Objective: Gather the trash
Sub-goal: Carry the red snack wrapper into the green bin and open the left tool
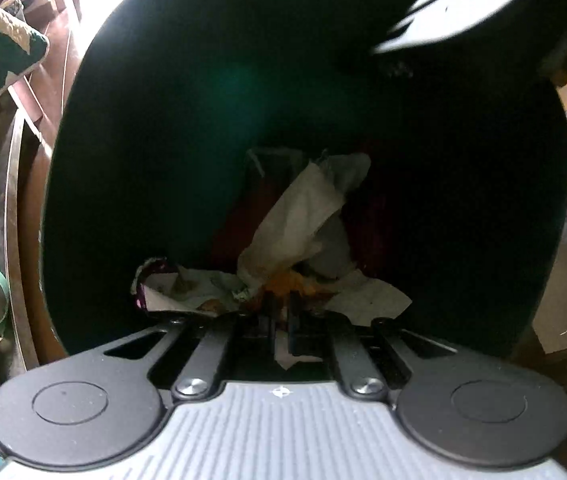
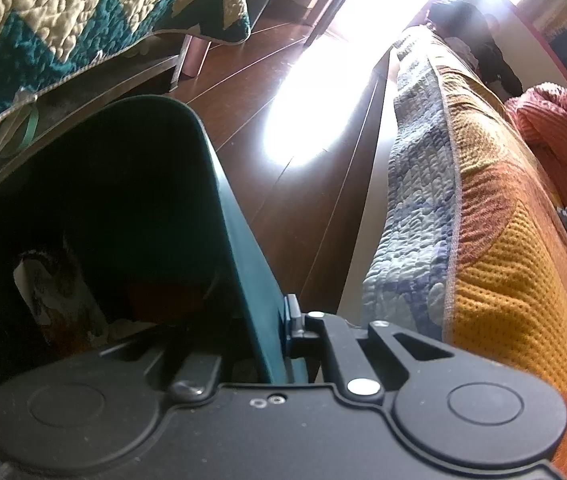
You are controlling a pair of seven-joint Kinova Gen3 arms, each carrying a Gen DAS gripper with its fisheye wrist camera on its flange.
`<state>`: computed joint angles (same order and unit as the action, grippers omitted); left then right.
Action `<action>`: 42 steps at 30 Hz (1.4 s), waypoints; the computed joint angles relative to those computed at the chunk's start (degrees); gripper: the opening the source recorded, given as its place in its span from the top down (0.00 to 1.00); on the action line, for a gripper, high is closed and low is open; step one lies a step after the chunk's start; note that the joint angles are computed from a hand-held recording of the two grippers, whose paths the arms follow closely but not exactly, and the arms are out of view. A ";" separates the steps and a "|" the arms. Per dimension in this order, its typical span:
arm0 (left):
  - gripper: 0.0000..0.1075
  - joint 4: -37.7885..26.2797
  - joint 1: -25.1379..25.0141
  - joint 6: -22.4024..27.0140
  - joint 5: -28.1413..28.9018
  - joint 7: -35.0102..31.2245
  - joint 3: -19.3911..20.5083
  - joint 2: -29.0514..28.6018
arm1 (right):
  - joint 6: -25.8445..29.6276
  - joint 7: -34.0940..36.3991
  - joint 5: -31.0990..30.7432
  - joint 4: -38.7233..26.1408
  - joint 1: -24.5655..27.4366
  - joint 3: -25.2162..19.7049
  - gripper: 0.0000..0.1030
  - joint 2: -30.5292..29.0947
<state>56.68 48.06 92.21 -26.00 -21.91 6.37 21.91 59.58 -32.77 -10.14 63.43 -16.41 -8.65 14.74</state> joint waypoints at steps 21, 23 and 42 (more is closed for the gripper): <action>0.35 1.36 3.68 0.74 -4.65 4.80 1.22 -3.03 | 6.56 -6.81 0.90 -6.35 -1.10 0.76 0.90 2.84; 0.35 0.99 4.19 1.53 -5.56 4.51 1.52 -3.39 | 8.21 -7.55 1.42 -7.56 -1.42 0.81 0.89 3.23; 0.35 7.12 4.42 3.84 -7.81 12.66 6.55 -10.90 | 19.17 -5.71 0.63 -5.70 -4.89 -1.14 0.85 -1.15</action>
